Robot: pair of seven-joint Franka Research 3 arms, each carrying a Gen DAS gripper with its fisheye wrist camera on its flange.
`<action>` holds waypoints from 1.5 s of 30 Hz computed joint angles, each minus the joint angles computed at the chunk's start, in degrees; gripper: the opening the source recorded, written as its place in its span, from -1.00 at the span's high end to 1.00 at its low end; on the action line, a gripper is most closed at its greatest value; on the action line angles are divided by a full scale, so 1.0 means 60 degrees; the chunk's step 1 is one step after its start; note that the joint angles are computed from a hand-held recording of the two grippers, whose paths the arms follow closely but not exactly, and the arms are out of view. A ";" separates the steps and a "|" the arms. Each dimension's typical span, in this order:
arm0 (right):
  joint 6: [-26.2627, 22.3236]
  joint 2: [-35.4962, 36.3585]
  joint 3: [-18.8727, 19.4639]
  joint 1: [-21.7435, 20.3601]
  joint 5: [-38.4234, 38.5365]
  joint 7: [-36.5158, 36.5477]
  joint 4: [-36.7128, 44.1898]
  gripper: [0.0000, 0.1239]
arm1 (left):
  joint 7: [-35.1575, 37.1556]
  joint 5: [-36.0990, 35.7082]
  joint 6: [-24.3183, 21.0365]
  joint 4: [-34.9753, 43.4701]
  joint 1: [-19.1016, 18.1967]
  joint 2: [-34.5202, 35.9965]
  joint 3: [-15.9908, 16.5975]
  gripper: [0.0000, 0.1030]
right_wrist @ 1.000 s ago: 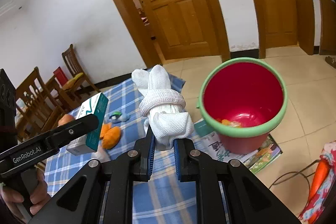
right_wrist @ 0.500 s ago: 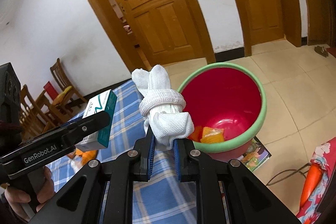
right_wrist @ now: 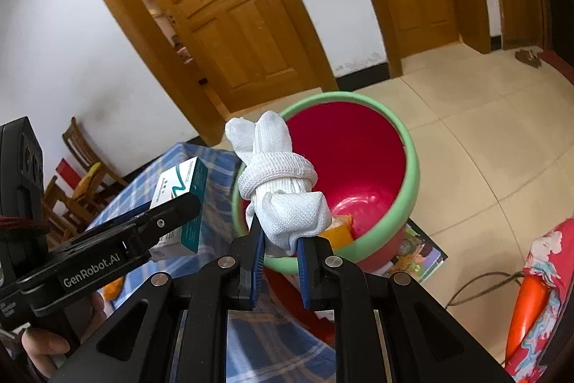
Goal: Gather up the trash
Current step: 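Carry the carton and cloth bundle in both tools over the red bucket, then open both tools to drop the carton and cloth bundle into the bucket, then move both open tools back over the remaining items on the table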
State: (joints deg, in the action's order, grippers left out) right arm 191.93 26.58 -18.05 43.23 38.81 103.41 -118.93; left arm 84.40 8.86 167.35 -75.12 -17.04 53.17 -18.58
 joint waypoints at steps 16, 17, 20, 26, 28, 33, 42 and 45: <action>-0.0666 0.0538 0.0075 -0.0775 -0.0978 0.1260 0.0319 0.69 | 0.0167 -0.0122 -0.1473 0.2718 -0.0835 0.1593 0.0422 -0.19; -0.0703 0.0563 -0.0018 -0.0720 -0.1057 0.1358 0.0331 0.68 | 0.0191 -0.0152 -0.1510 0.2809 -0.0843 0.1639 0.0410 -0.19; -0.0716 0.0622 -0.0077 -0.0775 -0.1284 0.1621 0.0362 0.63 | 0.0211 -0.0213 -0.1639 0.3036 -0.0890 0.1732 0.0452 -0.20; -0.0522 0.0600 -0.0055 -0.0877 -0.1469 0.1853 0.0305 0.44 | 0.0106 -0.0313 -0.1558 0.2922 -0.0848 0.1644 0.0474 -0.21; -0.0479 0.0575 -0.0129 -0.0801 -0.1419 0.1847 0.0270 0.44 | 0.0029 -0.0325 -0.1468 0.2733 -0.0815 0.1523 0.0495 -0.21; -0.0422 0.0450 -0.0448 -0.0426 -0.1240 0.1755 0.0105 0.44 | -0.0095 -0.0322 -0.1203 0.2173 -0.0662 0.1179 0.0453 -0.22; -0.0170 0.0155 -0.0902 0.0315 -0.0742 0.1397 -0.0205 0.42 | -0.0587 -0.0135 -0.0388 0.0550 -0.0353 0.0192 0.0461 -0.22; -0.0115 0.0047 -0.0870 0.0409 -0.0541 0.1177 -0.0234 0.42 | -0.0820 -0.0055 0.0025 -0.0231 -0.0193 -0.0291 0.0433 -0.23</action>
